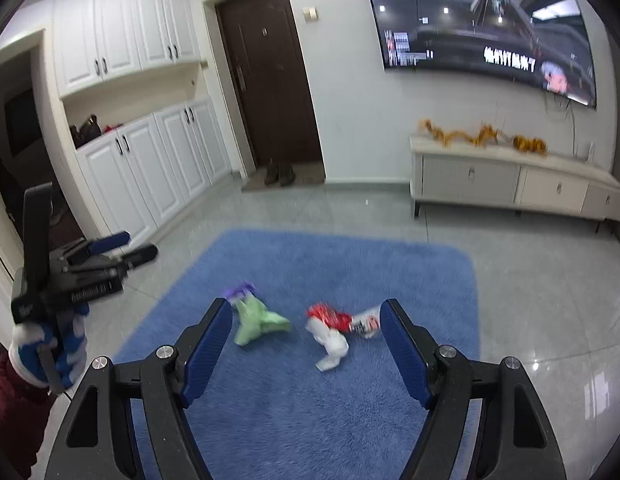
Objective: Collect trash
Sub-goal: 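Grasp the light green paper with the left tool while the right tool grasps the white tissue, then carry both wrappers over the trash bin and open both tools to drop them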
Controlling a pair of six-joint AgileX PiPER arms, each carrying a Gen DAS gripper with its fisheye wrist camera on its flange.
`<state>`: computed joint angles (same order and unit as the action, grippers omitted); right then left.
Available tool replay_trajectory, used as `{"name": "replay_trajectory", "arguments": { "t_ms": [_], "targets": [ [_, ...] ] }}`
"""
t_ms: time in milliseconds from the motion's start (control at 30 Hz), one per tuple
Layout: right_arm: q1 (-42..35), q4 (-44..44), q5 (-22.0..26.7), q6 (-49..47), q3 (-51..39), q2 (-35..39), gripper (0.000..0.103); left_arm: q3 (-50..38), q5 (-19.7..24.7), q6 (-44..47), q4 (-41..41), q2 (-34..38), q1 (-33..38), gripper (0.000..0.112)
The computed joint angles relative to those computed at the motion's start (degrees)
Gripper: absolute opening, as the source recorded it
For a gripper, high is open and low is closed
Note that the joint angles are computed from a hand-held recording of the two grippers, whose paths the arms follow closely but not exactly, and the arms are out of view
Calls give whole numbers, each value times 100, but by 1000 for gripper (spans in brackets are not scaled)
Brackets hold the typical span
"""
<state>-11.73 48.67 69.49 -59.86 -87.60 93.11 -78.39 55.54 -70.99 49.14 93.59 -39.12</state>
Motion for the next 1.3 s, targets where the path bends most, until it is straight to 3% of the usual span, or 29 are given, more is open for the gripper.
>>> {"name": "replay_trajectory", "arguments": {
  "t_ms": [200,367,500,667,800,1100,1300],
  "targets": [
    [469,-360,-636,-39,187,852,71,294,-1406,119,-793,836,563,66],
    [700,-480,-857,-44,57,1507,66,288,-2001,199,-1001,1215,835,65],
    [829,-523,-943,-66,-75,1837,61,159,-2125,355,-1035,1478,913,62],
    [937,-551,-1014,-39,-213,2113,55,114,-2459,573,-1308,1746,1065,40],
    [960,-555,-1006,-16,-297,2249,49,197,-2631,420,-1132,1822,1056,30],
    [998,-543,-1062,-101,-217,2329,25,586,-2777,-337,-506,1610,829,25],
    [895,-371,-1097,-358,91,2066,21,959,-2682,-1048,-58,1266,554,24]
  ]
}}
